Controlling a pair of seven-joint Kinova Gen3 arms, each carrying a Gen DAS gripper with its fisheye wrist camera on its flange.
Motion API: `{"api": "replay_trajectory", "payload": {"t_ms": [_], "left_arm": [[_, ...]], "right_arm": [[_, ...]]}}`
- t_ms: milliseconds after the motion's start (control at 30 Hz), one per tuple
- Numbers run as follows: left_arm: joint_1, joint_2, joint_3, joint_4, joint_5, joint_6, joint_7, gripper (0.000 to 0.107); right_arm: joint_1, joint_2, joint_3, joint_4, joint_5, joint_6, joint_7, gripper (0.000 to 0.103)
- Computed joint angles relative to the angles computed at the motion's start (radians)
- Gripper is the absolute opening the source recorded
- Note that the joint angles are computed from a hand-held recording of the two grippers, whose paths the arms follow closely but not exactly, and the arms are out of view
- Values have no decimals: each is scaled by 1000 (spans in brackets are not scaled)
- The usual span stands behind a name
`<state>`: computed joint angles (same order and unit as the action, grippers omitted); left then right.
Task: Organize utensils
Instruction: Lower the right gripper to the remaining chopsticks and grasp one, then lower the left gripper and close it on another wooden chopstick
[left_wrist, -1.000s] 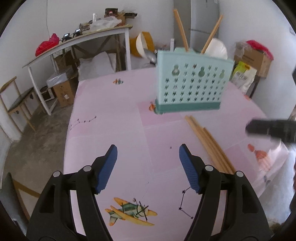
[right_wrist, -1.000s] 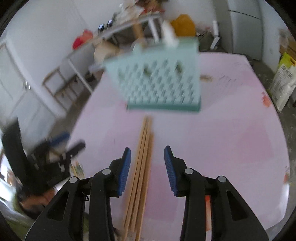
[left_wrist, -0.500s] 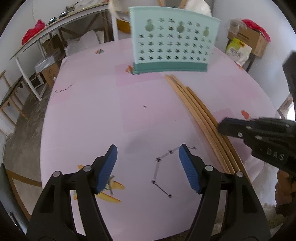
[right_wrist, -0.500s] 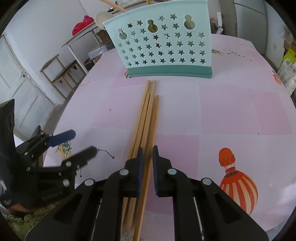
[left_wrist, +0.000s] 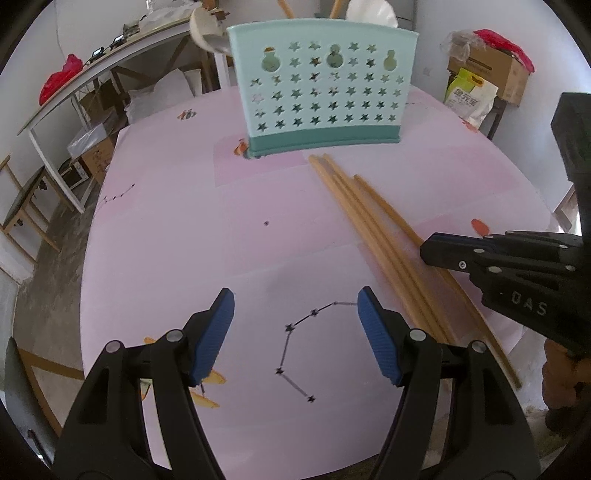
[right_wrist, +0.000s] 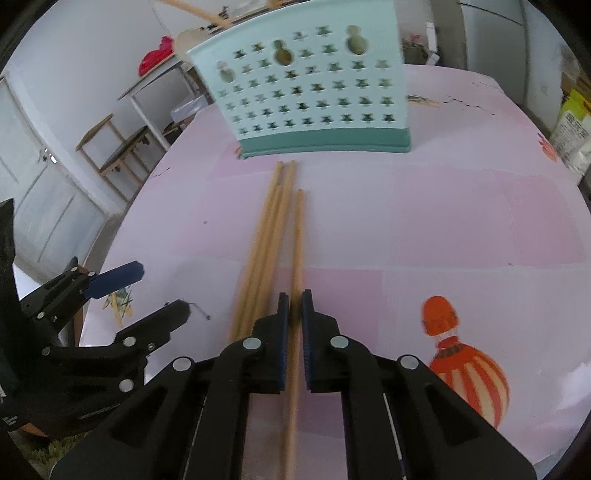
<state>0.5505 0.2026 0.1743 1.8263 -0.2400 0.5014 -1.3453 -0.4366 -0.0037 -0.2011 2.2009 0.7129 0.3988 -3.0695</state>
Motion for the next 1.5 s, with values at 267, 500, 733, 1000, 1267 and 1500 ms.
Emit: {"api": "replay_trajectory", "payload": {"t_ms": [267,500,733,1000,1267,1500], "left_arm": [[-59,24,52,-33,159,-22,-149,61],[-46,82,46,-86,212,3,-188,52],[-85,95,64,-85,295,-14,-257,43],[-134,91,71,-73,373,-21,-310,20],[-148,85,41,-75,382,6,-281,4],[-194,42,18,-88,383,183,-275,5]], "right_arm": [[51,-38,-5,46,13,-23,-69,7],[53,-33,-25,42,48,-3,-120,7],[50,-31,-25,44,60,-6,-140,7],[51,-32,-22,46,58,-11,-139,7],[57,-32,-24,47,64,-15,-144,7],[40,-50,-21,38,-45,27,-13,6]]}}
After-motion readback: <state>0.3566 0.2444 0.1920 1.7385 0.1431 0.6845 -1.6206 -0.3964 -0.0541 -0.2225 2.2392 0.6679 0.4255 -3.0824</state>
